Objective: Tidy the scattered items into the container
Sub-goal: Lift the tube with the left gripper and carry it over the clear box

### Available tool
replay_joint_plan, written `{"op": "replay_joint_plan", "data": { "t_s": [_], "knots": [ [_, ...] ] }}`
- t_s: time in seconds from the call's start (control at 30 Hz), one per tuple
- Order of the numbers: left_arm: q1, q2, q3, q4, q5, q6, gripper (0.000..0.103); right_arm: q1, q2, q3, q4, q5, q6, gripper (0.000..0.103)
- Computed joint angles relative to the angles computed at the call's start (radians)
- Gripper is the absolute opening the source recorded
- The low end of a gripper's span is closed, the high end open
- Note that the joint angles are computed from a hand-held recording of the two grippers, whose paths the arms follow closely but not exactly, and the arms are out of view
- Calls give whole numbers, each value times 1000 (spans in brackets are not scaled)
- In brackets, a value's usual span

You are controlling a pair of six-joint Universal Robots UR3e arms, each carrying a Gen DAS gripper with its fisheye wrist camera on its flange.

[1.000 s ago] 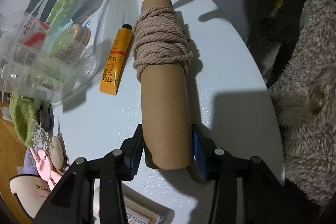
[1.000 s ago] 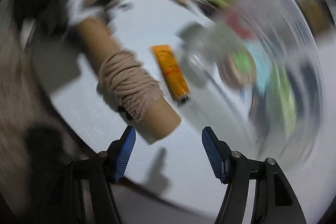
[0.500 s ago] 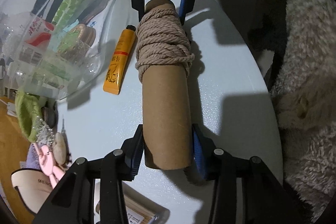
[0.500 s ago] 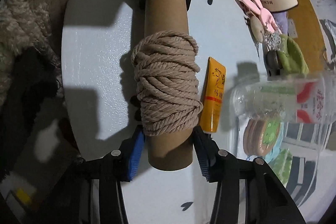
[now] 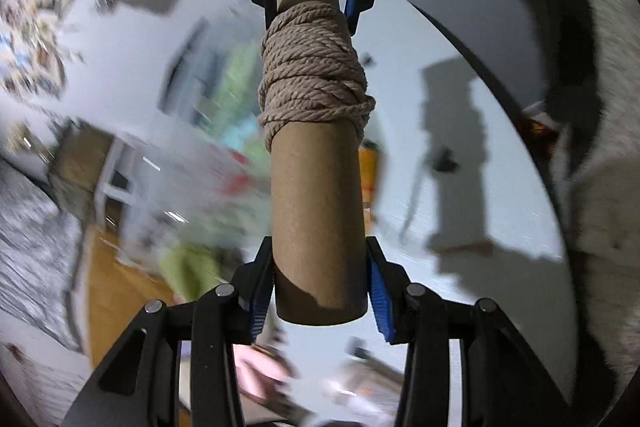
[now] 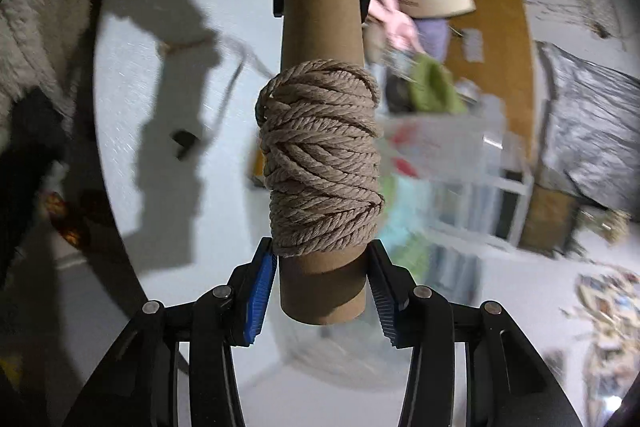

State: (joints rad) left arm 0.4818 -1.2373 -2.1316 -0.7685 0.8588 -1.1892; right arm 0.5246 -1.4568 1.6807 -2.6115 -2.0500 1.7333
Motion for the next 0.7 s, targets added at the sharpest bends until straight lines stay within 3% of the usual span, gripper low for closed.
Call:
{"op": "replay_joint_plan", "data": {
  "t_s": [0.23, 0.33, 0.5, 0.6, 0.7],
  "knots": [
    [-20, -54, 208, 36, -196, -73, 42, 25, 20, -195, -19, -190, -63, 46],
    [-73, -139, 311, 161, -206, -190, 42, -4, 33, -265, -66, -210, -143, 46],
    [-214, -360, 568, 297, -109, -372, 42, -116, 119, -427, -128, -127, -295, 46],
    [-291, -476, 766, 222, -22, -430, 42, -191, 184, -568, -51, -48, -325, 46],
    [-354, -566, 935, 69, 73, -451, 42, -246, 261, -724, 104, 16, -306, 46]
  ]
}}
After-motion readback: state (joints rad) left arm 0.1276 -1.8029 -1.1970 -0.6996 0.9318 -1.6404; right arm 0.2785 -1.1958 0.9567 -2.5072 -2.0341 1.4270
